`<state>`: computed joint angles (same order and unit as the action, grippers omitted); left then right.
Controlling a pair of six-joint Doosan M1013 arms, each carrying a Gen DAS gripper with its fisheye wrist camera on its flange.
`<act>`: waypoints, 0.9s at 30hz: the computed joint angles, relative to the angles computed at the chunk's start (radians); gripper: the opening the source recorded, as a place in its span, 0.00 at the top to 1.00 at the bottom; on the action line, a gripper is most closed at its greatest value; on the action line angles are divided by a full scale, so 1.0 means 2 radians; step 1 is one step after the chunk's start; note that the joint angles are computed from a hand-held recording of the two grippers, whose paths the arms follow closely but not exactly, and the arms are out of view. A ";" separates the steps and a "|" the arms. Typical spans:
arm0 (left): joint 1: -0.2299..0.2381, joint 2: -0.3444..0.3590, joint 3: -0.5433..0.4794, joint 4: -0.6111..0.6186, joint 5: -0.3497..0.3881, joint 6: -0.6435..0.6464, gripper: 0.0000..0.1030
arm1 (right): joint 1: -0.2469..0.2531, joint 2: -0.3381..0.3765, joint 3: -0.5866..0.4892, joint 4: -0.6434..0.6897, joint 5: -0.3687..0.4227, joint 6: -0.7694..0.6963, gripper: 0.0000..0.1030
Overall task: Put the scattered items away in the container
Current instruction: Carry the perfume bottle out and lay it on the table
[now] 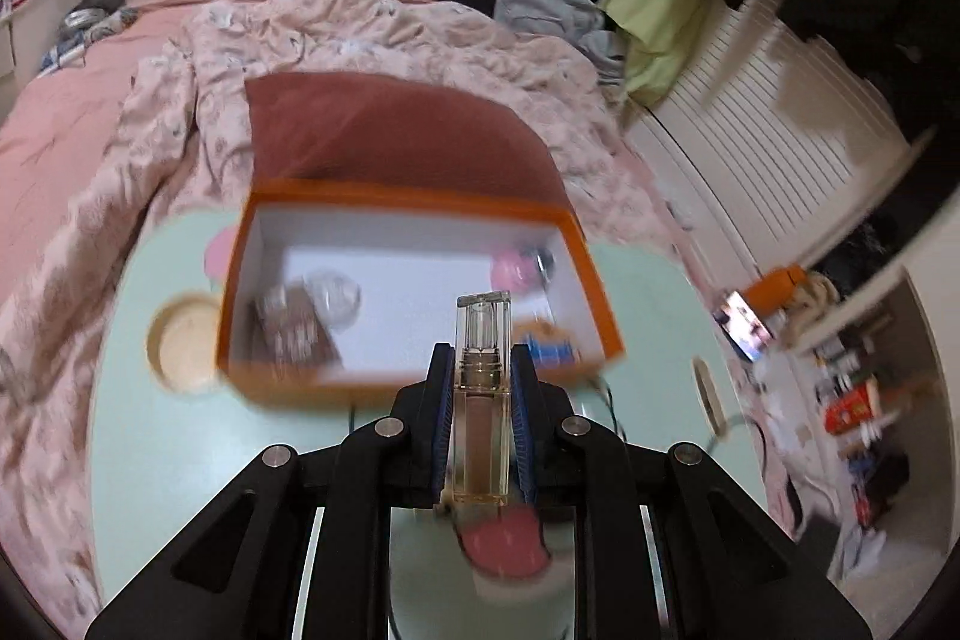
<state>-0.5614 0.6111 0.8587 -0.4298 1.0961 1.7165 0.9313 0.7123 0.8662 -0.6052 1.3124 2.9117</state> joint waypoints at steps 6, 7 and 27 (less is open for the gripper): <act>-0.001 -0.048 0.103 0.027 -0.058 0.012 0.82 | 0.000 0.001 -0.002 0.000 0.001 -0.001 0.35; -0.002 -0.055 0.118 0.034 -0.069 0.017 0.82 | 0.000 0.001 -0.002 0.000 0.001 -0.001 0.35; -0.008 -0.064 0.163 0.023 -0.087 0.035 0.74 | 0.000 0.003 -0.005 0.001 0.005 -0.004 0.34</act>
<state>-0.5779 0.4840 1.1844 -0.3829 0.9230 1.7864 0.9310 0.7183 0.8554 -0.6026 1.3217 2.9040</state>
